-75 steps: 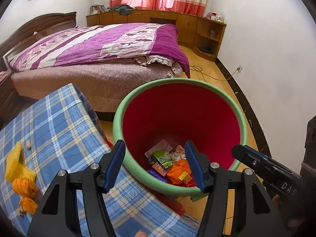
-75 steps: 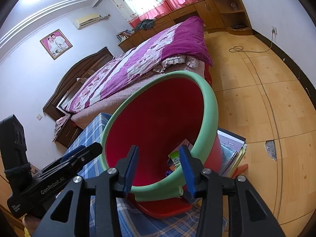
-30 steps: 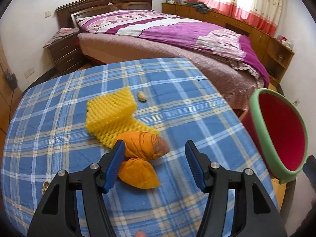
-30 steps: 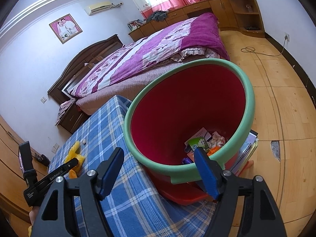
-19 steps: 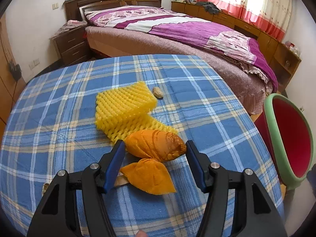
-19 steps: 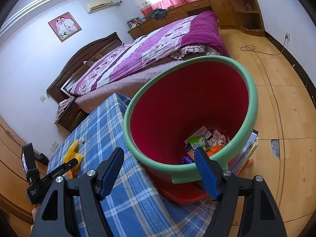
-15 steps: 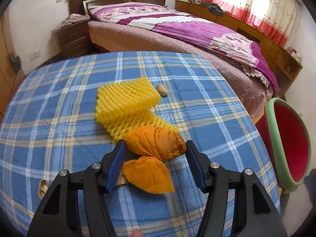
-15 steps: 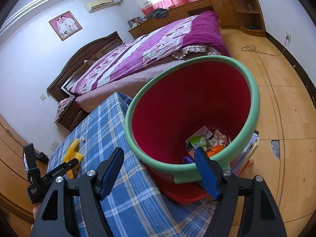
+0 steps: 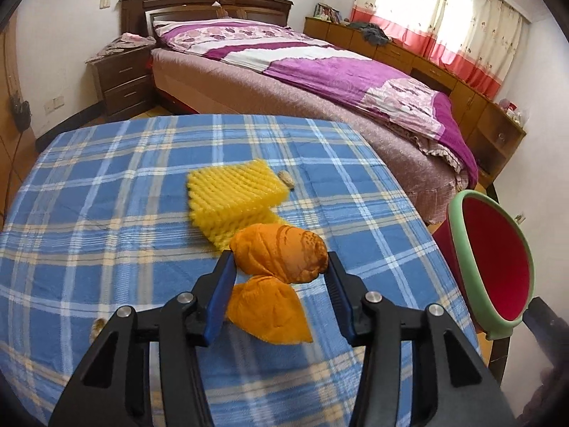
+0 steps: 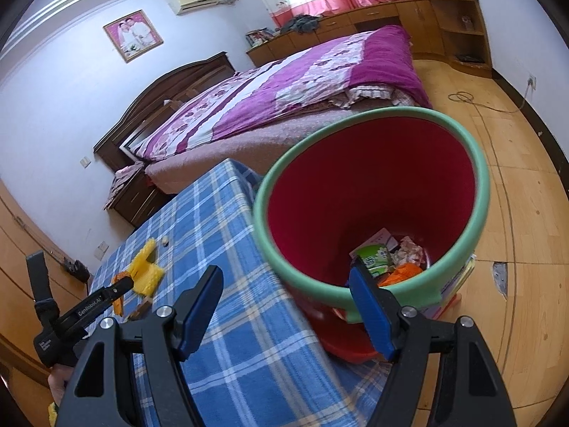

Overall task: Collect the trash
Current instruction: 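Hold the orange mesh bags up with the left tool while the right tool moves to the wooden piece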

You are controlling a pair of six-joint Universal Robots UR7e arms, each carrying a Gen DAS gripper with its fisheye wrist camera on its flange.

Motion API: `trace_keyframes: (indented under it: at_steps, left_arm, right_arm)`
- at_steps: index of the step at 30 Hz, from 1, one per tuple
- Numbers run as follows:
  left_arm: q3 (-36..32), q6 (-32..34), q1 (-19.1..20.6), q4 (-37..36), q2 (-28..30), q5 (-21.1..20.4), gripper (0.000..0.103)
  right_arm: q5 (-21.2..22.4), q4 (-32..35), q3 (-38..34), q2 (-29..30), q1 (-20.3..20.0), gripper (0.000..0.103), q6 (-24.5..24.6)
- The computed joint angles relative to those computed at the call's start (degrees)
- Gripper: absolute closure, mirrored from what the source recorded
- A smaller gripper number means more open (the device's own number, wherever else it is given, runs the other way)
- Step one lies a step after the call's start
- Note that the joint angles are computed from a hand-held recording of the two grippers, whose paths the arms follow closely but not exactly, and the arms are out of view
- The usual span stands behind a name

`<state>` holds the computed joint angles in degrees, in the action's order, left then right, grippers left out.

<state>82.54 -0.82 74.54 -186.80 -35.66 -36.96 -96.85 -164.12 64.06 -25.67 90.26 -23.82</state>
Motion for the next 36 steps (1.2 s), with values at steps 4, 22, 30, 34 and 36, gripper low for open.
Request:
trace_keyframes:
  at_steps: [4, 22, 30, 34, 36]
  left_arm:
    - [3.4, -0.9, -0.4, -1.9, -2.3, 2.1, 0.051]
    - [16.0, -6.4, 0.8, -10.7, -10.4, 9.8, 0.051]
    - [19.1, -9.8, 2.2, -11.3, -12.6, 11.4, 0.051]
    - [20.0, -10.7, 2.7, -11.5, -13.2, 11.7, 0.051]
    - [20.5, -11.0, 3.0, -11.8, -13.5, 11.8, 0.051]
  right_arm:
    - [0.2, 0.6, 0.3, 0.4, 0.9, 0.019, -1.1]
    - [-1.3, 9.6, -3.6, 5.9, 5.9, 0.009, -5.5]
    - [-3.5, 12.8, -6.7, 9.9, 8.0, 0.005, -7.7]
    - [-4.5, 14.8, -9.5, 12.4, 9.0, 0.005, -8.5]
    - [-5.2, 15.7, -10.8, 13.6, 9.5, 0.005, -9.3]
